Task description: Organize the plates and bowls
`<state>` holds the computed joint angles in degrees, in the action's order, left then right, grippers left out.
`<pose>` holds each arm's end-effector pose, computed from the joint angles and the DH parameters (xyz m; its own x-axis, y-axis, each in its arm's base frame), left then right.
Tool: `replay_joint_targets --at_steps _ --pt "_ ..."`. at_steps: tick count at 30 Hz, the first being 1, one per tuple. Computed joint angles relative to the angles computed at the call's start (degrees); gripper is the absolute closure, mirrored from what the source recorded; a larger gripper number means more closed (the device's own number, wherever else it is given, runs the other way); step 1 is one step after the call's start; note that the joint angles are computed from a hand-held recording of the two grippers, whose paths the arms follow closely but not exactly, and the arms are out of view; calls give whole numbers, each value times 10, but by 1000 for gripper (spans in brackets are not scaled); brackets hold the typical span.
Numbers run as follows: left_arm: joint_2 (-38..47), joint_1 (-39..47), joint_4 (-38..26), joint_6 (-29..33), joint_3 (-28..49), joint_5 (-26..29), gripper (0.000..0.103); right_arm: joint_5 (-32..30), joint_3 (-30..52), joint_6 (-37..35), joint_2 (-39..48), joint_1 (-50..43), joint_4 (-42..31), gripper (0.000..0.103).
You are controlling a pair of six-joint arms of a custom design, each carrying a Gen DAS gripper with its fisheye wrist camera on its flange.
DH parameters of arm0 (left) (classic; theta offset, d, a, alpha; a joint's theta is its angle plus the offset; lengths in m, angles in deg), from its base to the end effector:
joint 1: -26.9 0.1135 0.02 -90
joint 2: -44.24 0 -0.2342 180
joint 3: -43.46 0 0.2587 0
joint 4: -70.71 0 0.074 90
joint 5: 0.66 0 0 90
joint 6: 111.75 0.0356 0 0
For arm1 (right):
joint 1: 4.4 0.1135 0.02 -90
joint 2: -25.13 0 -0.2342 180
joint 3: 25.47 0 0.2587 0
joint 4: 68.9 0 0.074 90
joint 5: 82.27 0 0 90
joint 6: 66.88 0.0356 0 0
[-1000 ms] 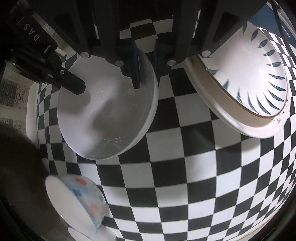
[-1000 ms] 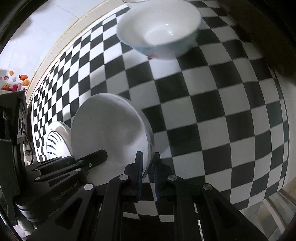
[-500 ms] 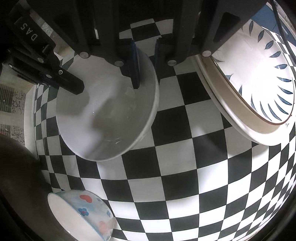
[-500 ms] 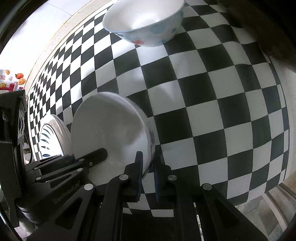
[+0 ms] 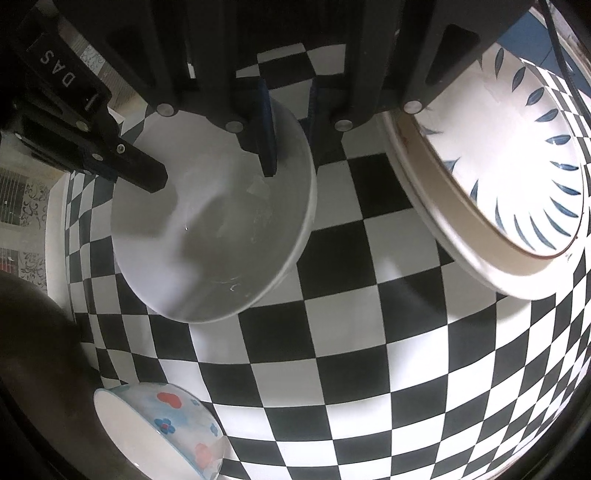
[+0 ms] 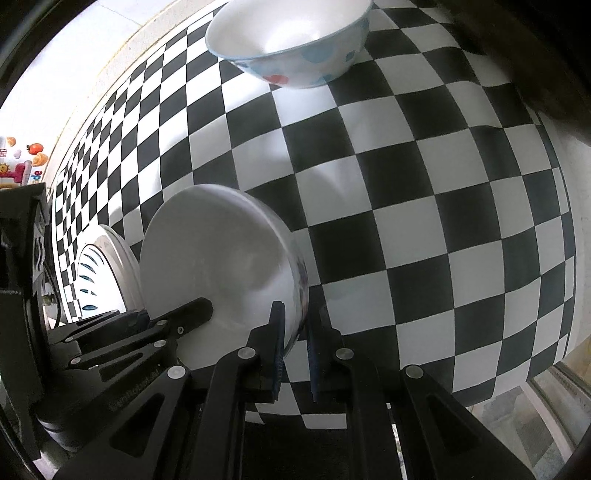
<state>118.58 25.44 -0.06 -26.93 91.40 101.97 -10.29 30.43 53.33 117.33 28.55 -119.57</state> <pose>0.1747 -0.0122 0.1161 -0.9876 -0.0630 0.1439 -0.0920 0.9745 -0.2048 0.1981 0.1415 0.0867 -0.9913 -0.0723 0.1098 -0.0372 0.9552 0.2936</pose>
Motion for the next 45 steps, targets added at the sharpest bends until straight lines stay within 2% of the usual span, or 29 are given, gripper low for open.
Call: replay_joint_targets --at_steps 4,8,10,12,14,17,21,24,28,35,38,40,41,42,44,45 --pt "-43 3 -37 5 2 -6 88 5 15 -10 0 6 -25 89" --pt "-106 -7 -90 0 24 -19 89 27 33 -26 -41 2 -76 85" --pt "-123 -4 -109 2 47 -17 85 43 47 -35 -70 -9 -106 79" --pt "-119 6 -107 6 76 -11 83 58 65 -41 -93 -27 -124 59" --pt "-92 18 -94 19 110 -12 79 66 78 -42 -102 -46 -120 52" --pt "-7 27 -55 25 183 -19 79 77 86 -12 -105 -78 -83 52" --pt "118 34 -29 42 290 -19 79 42 62 89 -76 -111 23 52" --pt "207 29 -28 56 371 -9 79 48 52 153 -50 -112 86 52" --pt "319 4 -44 80 475 -12 79 69 62 202 -3 -111 128 52" --pt "469 -40 -82 107 606 -20 79 83 104 204 90 -121 147 54" --pt "526 -59 -94 115 650 -30 79 85 124 191 115 -127 141 64" --pt "549 -64 -93 114 665 -37 80 85 142 181 137 -132 136 67" --pt "557 -68 -88 112 671 -40 81 83 150 176 147 -135 135 73" --pt "557 -67 -78 115 664 -37 84 82 157 170 153 -136 133 78" --pt "556 -67 -76 118 658 -33 96 83 176 156 166 -135 124 87" --pt "551 -67 -72 117 650 -32 96 89 192 148 174 -131 110 88"
